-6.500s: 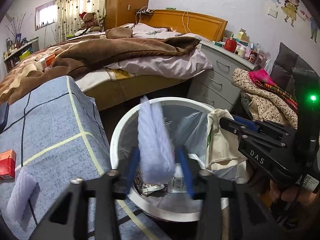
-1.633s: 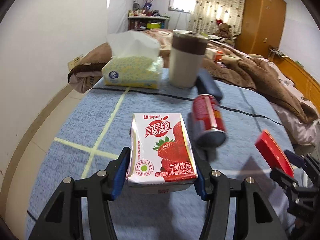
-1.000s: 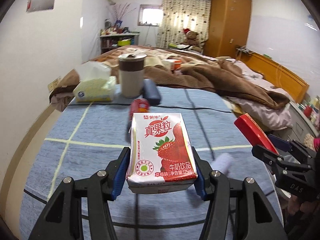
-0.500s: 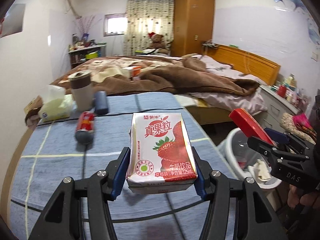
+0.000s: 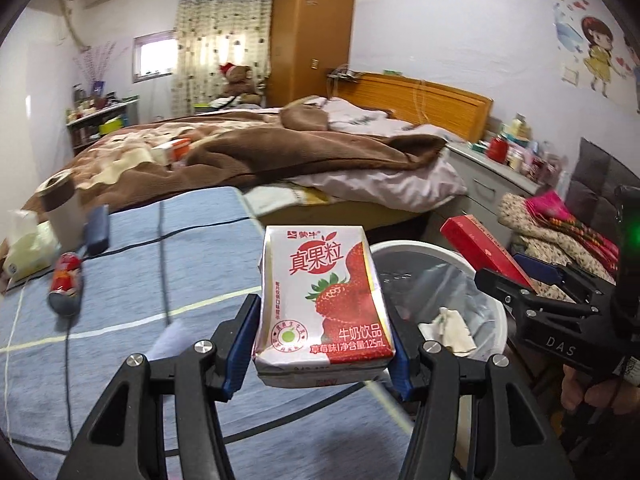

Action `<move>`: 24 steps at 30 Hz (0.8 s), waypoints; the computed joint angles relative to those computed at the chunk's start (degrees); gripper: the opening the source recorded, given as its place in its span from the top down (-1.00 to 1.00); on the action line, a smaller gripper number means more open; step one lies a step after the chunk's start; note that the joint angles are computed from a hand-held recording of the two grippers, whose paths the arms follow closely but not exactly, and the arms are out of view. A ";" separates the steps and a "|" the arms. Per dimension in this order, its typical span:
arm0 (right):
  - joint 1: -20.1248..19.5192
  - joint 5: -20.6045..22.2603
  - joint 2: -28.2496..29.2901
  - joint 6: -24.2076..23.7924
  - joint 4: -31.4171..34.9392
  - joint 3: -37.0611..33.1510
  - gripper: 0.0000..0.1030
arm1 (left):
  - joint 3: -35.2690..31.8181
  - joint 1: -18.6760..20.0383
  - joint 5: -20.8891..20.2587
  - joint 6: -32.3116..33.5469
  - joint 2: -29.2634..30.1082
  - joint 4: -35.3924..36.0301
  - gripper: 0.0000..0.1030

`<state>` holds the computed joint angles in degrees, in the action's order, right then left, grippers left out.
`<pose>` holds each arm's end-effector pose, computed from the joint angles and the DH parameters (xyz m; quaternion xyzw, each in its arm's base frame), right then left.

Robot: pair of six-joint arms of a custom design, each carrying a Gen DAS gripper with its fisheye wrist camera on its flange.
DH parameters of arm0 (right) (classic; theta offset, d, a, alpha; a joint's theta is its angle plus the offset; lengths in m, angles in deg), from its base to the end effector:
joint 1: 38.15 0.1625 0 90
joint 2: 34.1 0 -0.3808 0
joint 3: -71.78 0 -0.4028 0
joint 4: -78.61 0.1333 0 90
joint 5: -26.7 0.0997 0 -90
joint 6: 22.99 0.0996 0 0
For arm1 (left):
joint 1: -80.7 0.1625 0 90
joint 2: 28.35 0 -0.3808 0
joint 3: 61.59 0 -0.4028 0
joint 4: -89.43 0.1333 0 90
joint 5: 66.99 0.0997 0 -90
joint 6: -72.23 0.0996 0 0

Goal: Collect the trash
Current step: 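Lift the milk box and medicine box and carry both over the white bin, then open both tools to drop the milk box and medicine box into the bin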

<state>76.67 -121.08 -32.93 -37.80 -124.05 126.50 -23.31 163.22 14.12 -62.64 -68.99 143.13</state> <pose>0.3407 -0.6199 -0.1245 0.0450 -0.8025 0.4517 0.3871 0.0596 -0.6886 0.2880 0.3939 0.8547 -0.2888 0.1757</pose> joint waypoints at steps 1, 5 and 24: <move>-0.17 -0.39 -0.37 0.29 -0.69 0.76 -0.32 | 0.16 -0.31 0.08 0.00 0.33 0.31 -0.14; -0.55 -1.96 -1.43 1.06 -1.73 2.96 -0.33 | 1.03 -1.51 -0.24 0.78 1.52 0.90 -0.14; -3.58 -2.14 -5.01 5.31 0.09 8.50 -0.33 | -2.42 -4.19 -4.16 1.13 9.81 4.29 -0.14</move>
